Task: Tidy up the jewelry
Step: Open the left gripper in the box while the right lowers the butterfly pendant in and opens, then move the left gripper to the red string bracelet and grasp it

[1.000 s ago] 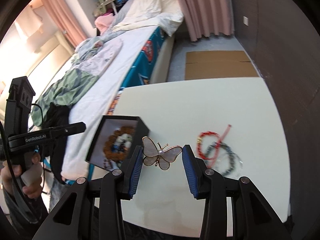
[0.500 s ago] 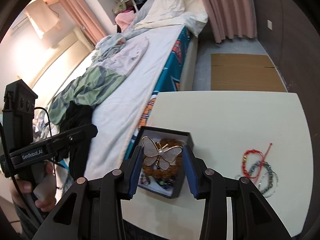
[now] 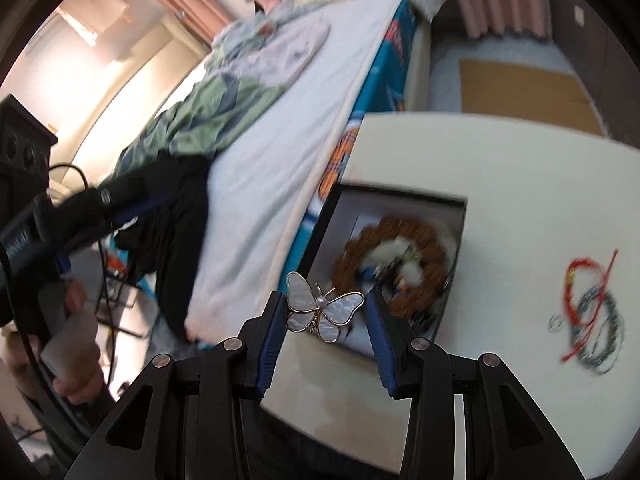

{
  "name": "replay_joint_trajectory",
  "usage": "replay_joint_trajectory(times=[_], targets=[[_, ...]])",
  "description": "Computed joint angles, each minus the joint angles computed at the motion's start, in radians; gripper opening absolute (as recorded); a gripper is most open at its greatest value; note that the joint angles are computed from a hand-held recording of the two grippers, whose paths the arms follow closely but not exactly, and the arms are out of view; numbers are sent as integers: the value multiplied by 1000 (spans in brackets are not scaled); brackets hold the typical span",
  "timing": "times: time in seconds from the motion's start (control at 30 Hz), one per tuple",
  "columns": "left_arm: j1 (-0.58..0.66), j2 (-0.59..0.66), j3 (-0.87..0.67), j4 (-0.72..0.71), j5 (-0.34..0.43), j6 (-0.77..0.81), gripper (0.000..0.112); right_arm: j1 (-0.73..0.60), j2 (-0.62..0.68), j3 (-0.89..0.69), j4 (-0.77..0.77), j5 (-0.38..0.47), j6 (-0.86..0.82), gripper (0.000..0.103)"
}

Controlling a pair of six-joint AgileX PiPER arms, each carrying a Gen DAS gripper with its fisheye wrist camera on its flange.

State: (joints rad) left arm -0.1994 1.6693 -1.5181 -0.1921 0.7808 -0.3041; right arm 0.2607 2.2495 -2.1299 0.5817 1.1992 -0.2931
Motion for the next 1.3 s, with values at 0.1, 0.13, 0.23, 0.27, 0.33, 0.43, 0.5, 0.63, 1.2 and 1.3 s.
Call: replay_joint_trajectory(times=[0.1, 0.13, 0.23, 0.27, 0.33, 0.43, 0.5, 0.63, 1.2, 1.3], targets=[[-6, 5, -7, -5, -3, 4, 68, -17, -39, 59, -1, -37, -10, 63], [-9, 10, -12, -8, -3, 8, 68, -29, -59, 88, 1, -59, -10, 69], [-28, 27, -32, -7, 1, 11, 68, -64, -71, 96, 14, -58, -7, 70], [-36, 34, -40, -9, 2, 13, 68, -77, -83, 111, 6, -64, -3, 70], [-49, 45, -52, -19, 4, 21, 68, -95, -106, 145, -9, -84, 0, 70], [-72, 62, -74, -18, 8, 23, 68, -135, -137, 194, -3, -105, -5, 70], [-88, 77, -92, -17, 14, 23, 68, -158, -158, 226, -17, -122, -3, 70], [-133, 119, -151, 1, 38, 11, 68, -213, -200, 289, -34, -155, -20, 70], [-322, 416, -593, 82, 249, 3, 68, -445, -248, 394, -18, -201, -55, 70], [-341, 479, -696, 90, 303, 8, 68, -472, -247, 408, -11, -209, -69, 70]])
